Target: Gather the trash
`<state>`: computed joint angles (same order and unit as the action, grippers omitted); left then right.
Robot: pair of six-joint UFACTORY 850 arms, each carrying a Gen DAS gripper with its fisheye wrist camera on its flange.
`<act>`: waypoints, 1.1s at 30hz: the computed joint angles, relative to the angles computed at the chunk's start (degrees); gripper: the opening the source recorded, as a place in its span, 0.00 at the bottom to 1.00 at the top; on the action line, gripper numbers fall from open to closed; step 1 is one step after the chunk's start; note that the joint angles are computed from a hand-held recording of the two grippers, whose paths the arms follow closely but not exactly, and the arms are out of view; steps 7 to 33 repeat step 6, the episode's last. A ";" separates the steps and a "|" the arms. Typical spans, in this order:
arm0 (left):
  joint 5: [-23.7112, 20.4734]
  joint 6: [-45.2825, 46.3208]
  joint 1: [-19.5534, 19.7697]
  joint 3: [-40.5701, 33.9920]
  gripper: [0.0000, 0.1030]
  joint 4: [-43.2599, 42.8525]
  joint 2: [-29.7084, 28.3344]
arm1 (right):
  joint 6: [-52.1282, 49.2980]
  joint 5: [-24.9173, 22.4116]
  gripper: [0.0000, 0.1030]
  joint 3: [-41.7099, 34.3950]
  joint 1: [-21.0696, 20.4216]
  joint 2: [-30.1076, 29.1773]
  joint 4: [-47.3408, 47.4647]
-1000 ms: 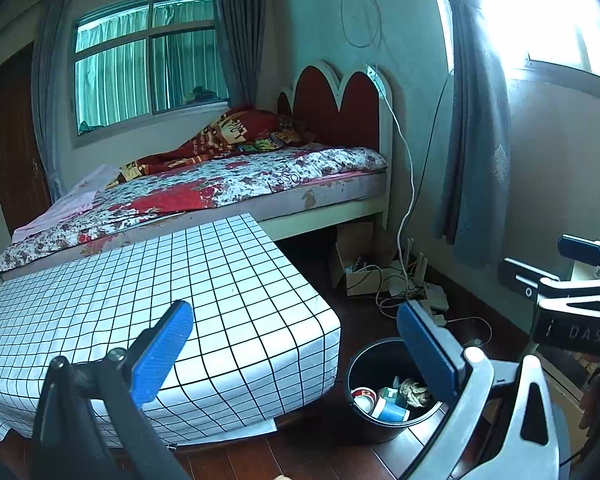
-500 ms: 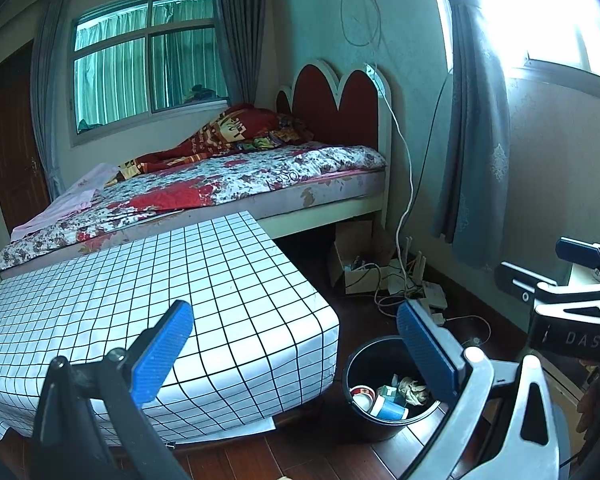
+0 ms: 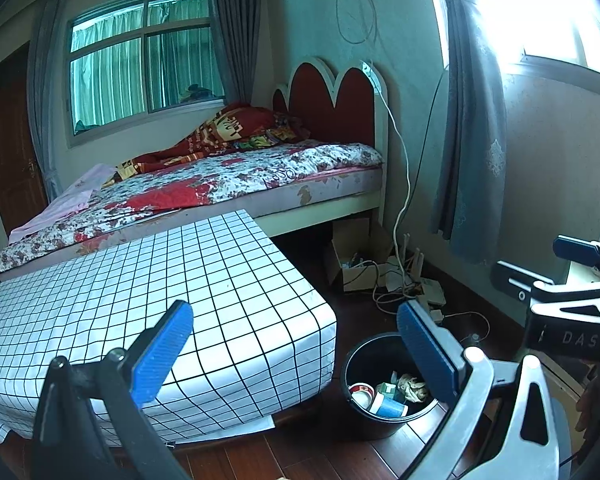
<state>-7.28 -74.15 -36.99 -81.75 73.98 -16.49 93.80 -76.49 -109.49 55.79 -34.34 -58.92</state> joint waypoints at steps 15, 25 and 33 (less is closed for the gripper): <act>2.00 -2.55 0.51 0.30 0.99 2.96 0.25 | -0.08 0.13 0.99 -0.02 -0.10 -0.05 0.03; 2.00 -2.55 0.51 0.30 0.99 2.96 0.25 | -0.08 0.13 0.99 -0.02 -0.10 -0.05 0.03; 2.00 -2.55 0.51 0.30 0.99 2.96 0.25 | -0.08 0.13 0.99 -0.02 -0.10 -0.05 0.03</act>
